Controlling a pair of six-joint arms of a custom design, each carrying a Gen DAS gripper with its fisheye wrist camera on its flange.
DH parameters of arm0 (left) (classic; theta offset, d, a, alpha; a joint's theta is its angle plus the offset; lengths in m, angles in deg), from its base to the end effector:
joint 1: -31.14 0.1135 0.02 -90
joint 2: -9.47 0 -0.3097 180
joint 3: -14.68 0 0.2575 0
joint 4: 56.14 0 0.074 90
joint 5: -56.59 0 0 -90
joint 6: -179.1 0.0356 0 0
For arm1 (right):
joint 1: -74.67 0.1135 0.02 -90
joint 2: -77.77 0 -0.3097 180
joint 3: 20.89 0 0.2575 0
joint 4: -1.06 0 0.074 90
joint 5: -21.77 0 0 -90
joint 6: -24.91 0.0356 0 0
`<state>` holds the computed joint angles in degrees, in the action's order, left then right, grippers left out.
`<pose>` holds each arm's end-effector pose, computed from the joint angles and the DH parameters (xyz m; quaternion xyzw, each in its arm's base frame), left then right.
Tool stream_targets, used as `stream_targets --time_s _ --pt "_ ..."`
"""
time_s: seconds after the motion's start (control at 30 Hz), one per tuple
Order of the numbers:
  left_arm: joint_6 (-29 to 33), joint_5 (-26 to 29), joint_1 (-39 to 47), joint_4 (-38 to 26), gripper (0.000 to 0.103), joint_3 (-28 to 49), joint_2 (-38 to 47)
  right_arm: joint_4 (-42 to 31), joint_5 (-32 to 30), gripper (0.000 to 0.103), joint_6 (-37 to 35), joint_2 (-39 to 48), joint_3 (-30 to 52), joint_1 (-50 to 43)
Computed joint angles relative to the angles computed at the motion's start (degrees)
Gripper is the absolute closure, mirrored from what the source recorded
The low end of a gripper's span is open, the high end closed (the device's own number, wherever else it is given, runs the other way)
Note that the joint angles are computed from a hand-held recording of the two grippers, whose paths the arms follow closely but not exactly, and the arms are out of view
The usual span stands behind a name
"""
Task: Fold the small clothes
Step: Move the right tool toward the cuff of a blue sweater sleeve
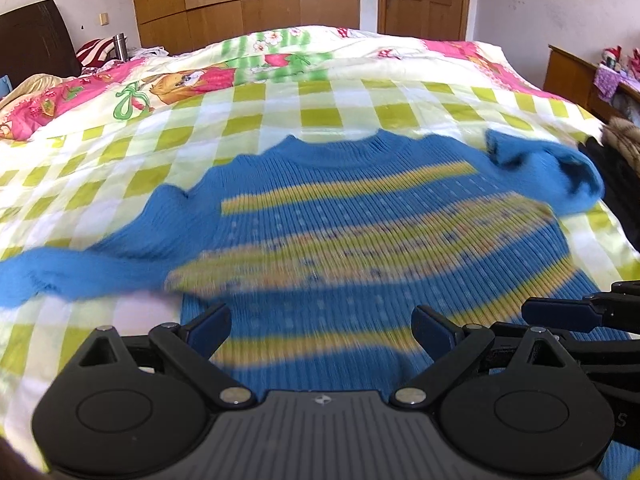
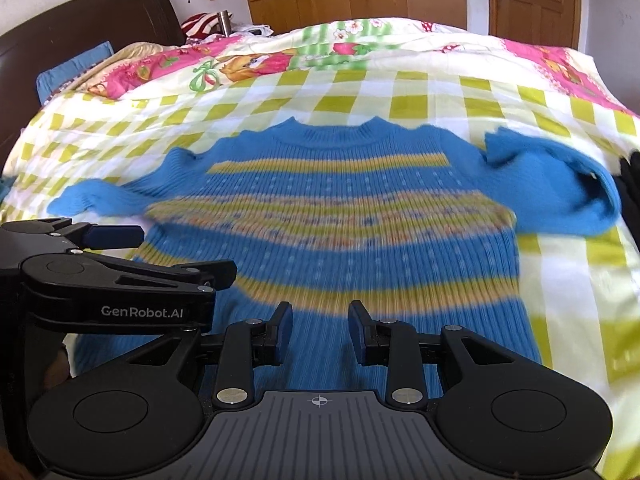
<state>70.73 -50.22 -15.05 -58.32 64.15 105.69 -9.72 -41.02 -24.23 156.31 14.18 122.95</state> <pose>0.2158 -0.2101 0.1523 0.1729 0.9116 -0.0696 0.3665 0.1500 0.1437 0.1541 0.0122 0.9278 0.0499 0.3696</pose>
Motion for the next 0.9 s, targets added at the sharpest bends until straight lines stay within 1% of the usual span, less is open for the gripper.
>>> stream_targets --time_s 0.17,0.33,0.43,0.47,0.53,0.73,0.9 --pt "3.8 0.6 4.6 4.3 0.000 3.6 6.1 9.4 -3.1 0.073 -9.1 9.4 3.1 -7.5" --pt "6.0 2.9 9.9 5.5 0.000 8.3 12.5 15.9 -6.0 0.073 -15.1 20.1 8.1 -13.0" --pt "7.5 3.1 11.8 5.2 0.000 11.5 17.1 17.1 -7.8 0.073 -16.6 25.8 11.6 -15.5" --pt "8.4 2.8 12.1 5.9 0.000 11.9 18.2 17.4 -7.5 0.072 -17.4 26.8 12.4 -15.6" --pt "10.3 2.9 12.5 7.8 0.000 12.0 19.3 16.8 -6.9 0.072 -18.9 28.2 14.2 -15.6" --pt "13.0 5.9 15.5 8.8 0.000 15.2 22.5 15.6 -7.9 0.072 -19.4 32.0 19.1 -17.4" --pt "14.2 6.0 16.9 6.3 0.000 20.0 24.7 15.6 -9.5 0.071 -19.7 34.2 22.4 -19.2"
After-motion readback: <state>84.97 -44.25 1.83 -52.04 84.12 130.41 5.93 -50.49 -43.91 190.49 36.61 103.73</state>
